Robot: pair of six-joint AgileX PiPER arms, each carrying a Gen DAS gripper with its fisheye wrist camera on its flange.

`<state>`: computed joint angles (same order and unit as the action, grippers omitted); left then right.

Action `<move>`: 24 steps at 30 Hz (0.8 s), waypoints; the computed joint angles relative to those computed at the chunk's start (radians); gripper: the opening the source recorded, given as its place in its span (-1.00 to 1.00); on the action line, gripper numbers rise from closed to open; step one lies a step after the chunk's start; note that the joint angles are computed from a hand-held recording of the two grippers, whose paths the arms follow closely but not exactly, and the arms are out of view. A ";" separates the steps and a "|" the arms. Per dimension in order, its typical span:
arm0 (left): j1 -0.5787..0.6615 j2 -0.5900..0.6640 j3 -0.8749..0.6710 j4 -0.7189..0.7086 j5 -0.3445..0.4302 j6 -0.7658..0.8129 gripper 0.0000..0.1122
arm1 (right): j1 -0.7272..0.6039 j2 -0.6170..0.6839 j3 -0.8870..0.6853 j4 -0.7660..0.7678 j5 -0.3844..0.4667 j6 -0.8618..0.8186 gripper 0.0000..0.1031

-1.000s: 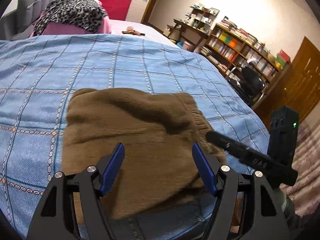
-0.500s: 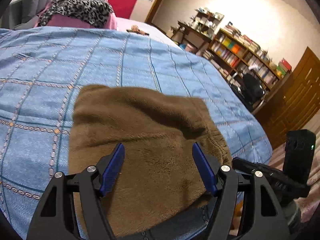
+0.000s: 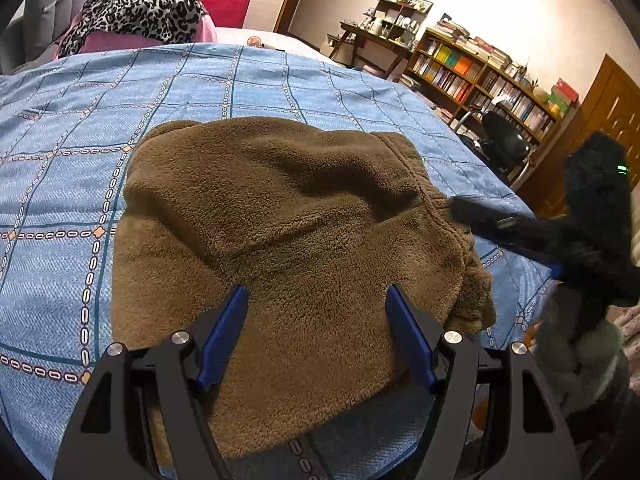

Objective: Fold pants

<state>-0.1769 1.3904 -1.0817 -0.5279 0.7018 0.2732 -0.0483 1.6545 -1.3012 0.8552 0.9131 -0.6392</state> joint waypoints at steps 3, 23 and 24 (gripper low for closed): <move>0.016 0.003 -0.016 -0.012 0.020 -0.003 0.27 | 0.014 -0.009 -0.008 -0.009 0.007 0.008 -0.44; -0.025 -0.031 0.029 0.166 -0.062 -0.092 0.27 | -0.085 -0.169 0.162 -0.015 -0.003 0.049 0.47; -0.014 -0.027 0.028 0.144 -0.060 -0.076 0.27 | -0.096 -0.160 0.150 -0.002 0.001 0.044 0.47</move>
